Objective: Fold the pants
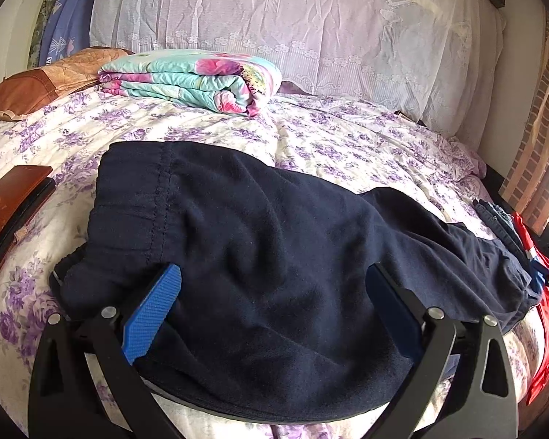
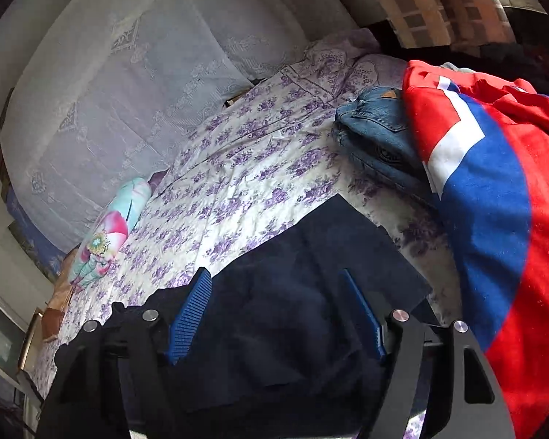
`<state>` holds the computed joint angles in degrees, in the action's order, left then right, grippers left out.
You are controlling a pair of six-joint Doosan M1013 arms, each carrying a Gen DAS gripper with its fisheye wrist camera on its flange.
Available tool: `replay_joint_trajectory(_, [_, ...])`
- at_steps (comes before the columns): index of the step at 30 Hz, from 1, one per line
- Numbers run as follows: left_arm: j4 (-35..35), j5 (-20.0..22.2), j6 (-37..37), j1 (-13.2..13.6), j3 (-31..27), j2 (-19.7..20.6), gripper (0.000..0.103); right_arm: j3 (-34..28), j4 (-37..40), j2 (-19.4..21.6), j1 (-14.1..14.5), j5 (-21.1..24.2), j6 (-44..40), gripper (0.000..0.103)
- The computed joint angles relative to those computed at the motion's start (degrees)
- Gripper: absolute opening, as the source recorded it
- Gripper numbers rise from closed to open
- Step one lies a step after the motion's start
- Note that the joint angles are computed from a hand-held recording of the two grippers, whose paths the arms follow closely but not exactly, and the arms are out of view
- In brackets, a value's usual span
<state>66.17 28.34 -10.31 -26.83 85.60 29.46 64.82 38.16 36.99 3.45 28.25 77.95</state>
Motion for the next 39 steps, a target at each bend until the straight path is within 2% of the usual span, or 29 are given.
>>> replay_joint_trajectory(4, [0.3,-0.6,-0.4,0.1,0.3,-0.2,0.098,2.4,3.3,-0.8,-1.0,-0.3,-0.7,0.068])
replay_joint_trajectory(8, [-1.3,1.0,1.9,-0.2,-0.5,0.3,0.098,6.8,10.0,-2.1,-2.7,2.1,-2.8,0.063])
replay_joint_trajectory(10, [-1.5,1.2,2.1,-0.2,-0.7,0.3,0.098,6.8,11.7,-1.5,-3.2,4.0,-2.8,0.048])
replay_joint_trajectory(13, [-1.3,1.0,1.9,-0.1,-0.6,0.3,0.098,4.6,10.0,-0.1,-3.0,5.4,-0.5,0.046])
replay_joint_trajectory(15, [-0.5,0.6,0.8,-0.1,-0.3,0.2,0.098,3.1,7.6,0.7,-2.6,5.5,1.0,0.040])
replay_joint_trajectory(17, [-0.2,0.4,0.4,-0.1,-0.2,0.1,0.098,2.7,6.5,1.0,-2.4,4.5,1.5,0.022])
replay_joint_trajectory(18, [-0.1,0.4,0.4,-0.1,-0.2,0.1,0.098,3.0,7.9,0.7,-2.4,4.1,-0.1,0.014])
replay_joint_trajectory(21, [0.4,-0.4,-0.3,0.1,0.2,-0.1,0.098,6.1,16.7,-2.4,-2.8,2.2,-10.4,0.009])
replay_joint_trajectory(22, [0.6,-0.8,-0.8,0.1,0.3,-0.2,0.098,7.3,17.9,-3.6,-3.0,1.6,-12.6,0.008])
replay_joint_trajectory(24, [1.9,-1.8,-2.6,0.3,0.8,-0.4,0.098,8.5,12.9,-5.4,-3.1,1.0,-10.8,0.008])
replay_joint_trajectory(25, [1.8,-1.9,-2.6,0.3,0.8,-0.4,0.098,8.3,7.9,-5.4,-3.2,2.0,-7.1,0.008])
replay_joint_trajectory(27, [1.0,-1.6,-1.5,0.3,0.6,-0.3,0.098,7.1,-3.0,-3.9,-3.6,7.3,3.3,0.010])
replay_joint_trajectory(28, [0.7,-1.5,-1.1,0.3,0.5,-0.3,0.098,7.2,-4.0,-3.2,-4.0,9.5,4.8,0.009])
replay_joint_trajectory(29, [0.3,-1.5,-0.6,0.3,0.5,-0.3,0.098,8.1,-2.0,-3.4,-4.4,9.3,3.6,0.009])
replay_joint_trajectory(31, [-0.9,-1.8,0.8,0.4,0.4,-0.3,0.098,10.6,-1.7,-5.5,-4.2,4.8,3.1,0.014])
replay_joint_trajectory(34, [-4.6,-1.5,4.2,0.5,-0.2,-0.3,0.098,13.7,-15.5,-9.2,-1.7,-7.6,8.2,0.015])
replay_joint_trajectory(35, [-5.4,-0.9,4.6,0.3,-0.4,-0.4,0.098,13.9,-16.7,-9.9,-0.9,-9.9,5.8,0.015])
replay_joint_trajectory(36, [-5.4,-0.6,4.2,0.1,-0.5,-0.6,0.098,13.4,-15.0,-10.0,0.0,-10.3,1.0,0.017])
replay_joint_trajectory(39, [-2.4,-5.3,2.8,-0.8,0.3,-1.8,0.098,9.7,-4.3,-7.8,2.1,-5.1,-16.5,0.030])
